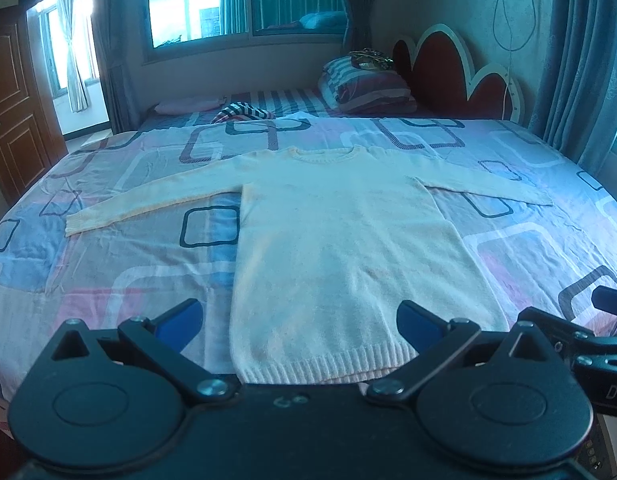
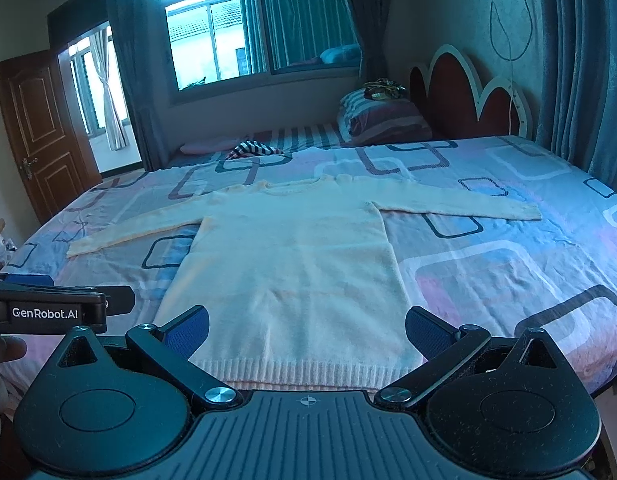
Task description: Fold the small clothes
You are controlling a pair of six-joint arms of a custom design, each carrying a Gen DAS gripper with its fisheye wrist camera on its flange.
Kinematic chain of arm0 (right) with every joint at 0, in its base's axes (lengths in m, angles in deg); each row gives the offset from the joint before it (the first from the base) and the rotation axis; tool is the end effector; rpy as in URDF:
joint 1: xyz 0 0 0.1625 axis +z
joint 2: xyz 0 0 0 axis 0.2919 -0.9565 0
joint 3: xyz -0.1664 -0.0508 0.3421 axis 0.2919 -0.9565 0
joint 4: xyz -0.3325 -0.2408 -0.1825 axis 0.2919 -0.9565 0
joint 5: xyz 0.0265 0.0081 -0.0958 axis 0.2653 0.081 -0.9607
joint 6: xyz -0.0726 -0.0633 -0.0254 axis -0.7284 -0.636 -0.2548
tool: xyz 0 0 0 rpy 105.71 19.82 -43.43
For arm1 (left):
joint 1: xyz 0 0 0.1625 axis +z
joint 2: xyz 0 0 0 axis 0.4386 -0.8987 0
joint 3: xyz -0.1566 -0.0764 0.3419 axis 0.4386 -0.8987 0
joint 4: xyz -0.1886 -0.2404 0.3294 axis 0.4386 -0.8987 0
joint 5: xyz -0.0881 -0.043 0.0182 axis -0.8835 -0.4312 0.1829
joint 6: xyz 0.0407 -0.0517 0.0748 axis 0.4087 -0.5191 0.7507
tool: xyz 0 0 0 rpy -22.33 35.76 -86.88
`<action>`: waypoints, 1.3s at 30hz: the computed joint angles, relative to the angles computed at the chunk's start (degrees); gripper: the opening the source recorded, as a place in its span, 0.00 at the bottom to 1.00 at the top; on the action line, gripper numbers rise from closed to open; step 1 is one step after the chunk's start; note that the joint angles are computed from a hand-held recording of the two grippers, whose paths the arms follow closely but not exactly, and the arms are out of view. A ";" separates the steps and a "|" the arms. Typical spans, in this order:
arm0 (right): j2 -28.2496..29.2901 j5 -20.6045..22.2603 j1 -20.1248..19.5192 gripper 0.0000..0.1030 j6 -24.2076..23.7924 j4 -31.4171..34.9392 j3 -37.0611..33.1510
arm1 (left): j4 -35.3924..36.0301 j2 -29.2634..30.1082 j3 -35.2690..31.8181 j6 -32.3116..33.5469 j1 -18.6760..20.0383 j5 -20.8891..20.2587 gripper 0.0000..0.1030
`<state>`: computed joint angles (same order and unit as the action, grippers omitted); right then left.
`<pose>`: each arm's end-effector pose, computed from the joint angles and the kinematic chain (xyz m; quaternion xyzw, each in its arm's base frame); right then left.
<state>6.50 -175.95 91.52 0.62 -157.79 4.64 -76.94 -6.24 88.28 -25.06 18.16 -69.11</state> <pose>0.3155 -0.6266 0.2219 0.2997 -0.8769 0.3299 0.1801 -0.2739 -0.5831 0.2713 0.0367 0.8145 -0.4104 0.4083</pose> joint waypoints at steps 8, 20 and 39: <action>0.22 0.20 -0.02 1.00 0.08 0.05 -0.15 | -0.31 -0.04 0.23 0.01 -0.03 0.10 0.99; 0.67 0.10 -0.05 1.00 0.22 0.67 -0.74 | 0.45 -0.07 -0.09 -0.60 0.22 -0.23 0.99; 1.25 -0.41 -0.03 1.00 0.56 1.70 -1.62 | -0.64 0.79 -0.54 0.06 0.80 -0.95 0.99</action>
<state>7.75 -176.36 91.49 1.18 -156.08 3.02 -77.58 -5.45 87.74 -25.00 18.96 -70.05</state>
